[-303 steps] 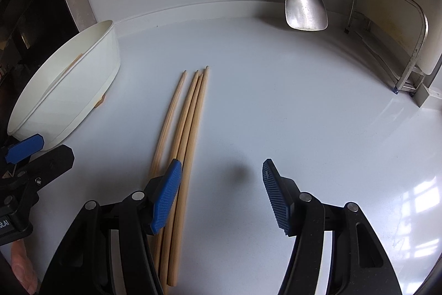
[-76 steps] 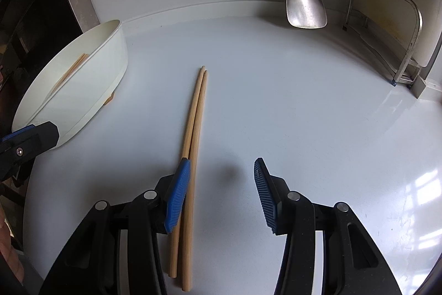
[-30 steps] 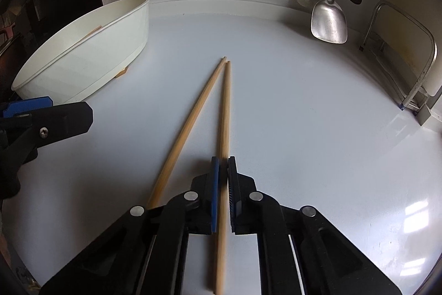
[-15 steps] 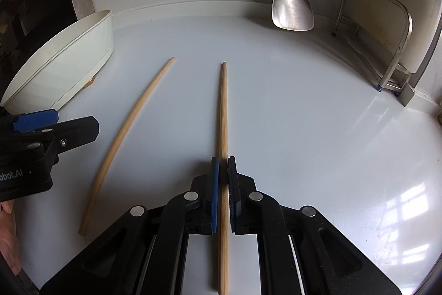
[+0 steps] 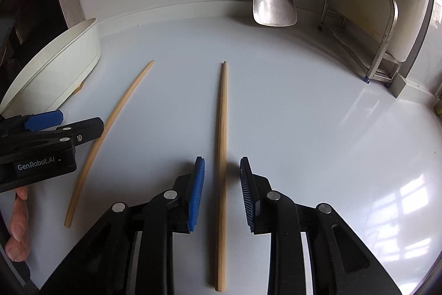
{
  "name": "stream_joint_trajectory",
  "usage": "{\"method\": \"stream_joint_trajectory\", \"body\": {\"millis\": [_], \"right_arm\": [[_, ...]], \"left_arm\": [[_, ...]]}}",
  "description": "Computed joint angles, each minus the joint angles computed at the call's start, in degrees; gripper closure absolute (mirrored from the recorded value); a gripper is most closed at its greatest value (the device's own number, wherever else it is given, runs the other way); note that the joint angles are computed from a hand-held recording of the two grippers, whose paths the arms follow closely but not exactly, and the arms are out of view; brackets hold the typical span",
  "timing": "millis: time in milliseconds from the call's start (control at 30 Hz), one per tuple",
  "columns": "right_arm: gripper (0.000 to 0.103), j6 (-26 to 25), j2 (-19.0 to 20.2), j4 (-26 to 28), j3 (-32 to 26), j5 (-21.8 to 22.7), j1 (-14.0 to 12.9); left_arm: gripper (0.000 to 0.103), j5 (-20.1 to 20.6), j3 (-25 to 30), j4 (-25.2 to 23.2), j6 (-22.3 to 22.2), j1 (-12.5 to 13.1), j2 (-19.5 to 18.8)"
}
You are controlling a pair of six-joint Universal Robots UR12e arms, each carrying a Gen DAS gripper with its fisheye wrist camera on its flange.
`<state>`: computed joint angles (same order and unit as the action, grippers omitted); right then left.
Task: Organize utensils
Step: 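Close the right tool on a chopstick while the left tool grasps the other, then carry both chopsticks into the basin and open both tools to release them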
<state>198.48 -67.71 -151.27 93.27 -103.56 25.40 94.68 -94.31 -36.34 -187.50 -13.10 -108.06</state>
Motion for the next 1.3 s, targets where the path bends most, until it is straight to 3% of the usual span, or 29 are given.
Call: {"method": "stream_joint_trajectory", "body": {"millis": [167, 667, 733, 767, 833, 867, 933, 1033, 1200, 1300], "right_arm": [[0.072, 0.62, 0.08, 1.18, -0.39, -1.42, 0.11], [0.072, -0.25, 0.45, 0.64, -0.70, -0.89, 0.07], [0.075, -0.53, 0.44, 0.46, -0.61, -0.78, 0.08], [0.082, -0.75, 0.45, 0.50, -0.63, -0.75, 0.10], [0.095, -1.43, 0.57, 0.88, -0.89, -1.28, 0.35], [0.096, -1.80, 0.66, 1.01, -1.01, -1.57, 0.50], [0.097, -1.82, 0.71, 1.18, -1.15, -1.52, 0.52], [0.097, -0.81, 0.52, 1.81, -1.25, 0.29, -0.02], [0.097, 3.53, -0.30, 4.07, -1.61, 5.62, -1.30], [0.097, 4.17, -0.79, 5.45, -2.55, 5.83, -1.05]], "left_arm": [[0.019, 0.60, 0.40, -0.26, -0.23, -0.02, -0.47], [0.019, 0.53, 0.90, -0.10, 1.02, -0.51, -1.58], [0.033, -0.09, 0.63, 0.97, 2.14, -0.70, -1.51], [0.037, -0.42, 0.46, 1.41, 2.83, -0.82, -1.41], [0.058, -0.96, 0.19, 1.99, 3.96, -1.08, -1.22], [0.064, -1.26, 0.16, 2.10, 4.56, -1.22, -1.17], [0.093, -1.58, 0.15, 1.94, 5.54, -1.47, -1.07], [0.096, -1.48, 0.52, 0.65, 6.21, -1.69, -1.01], [0.096, -5.07, 1.72, -4.27, 5.49, -0.79, -0.20], [0.096, -7.22, 2.17, -6.21, 5.43, -0.07, 0.97]]}}
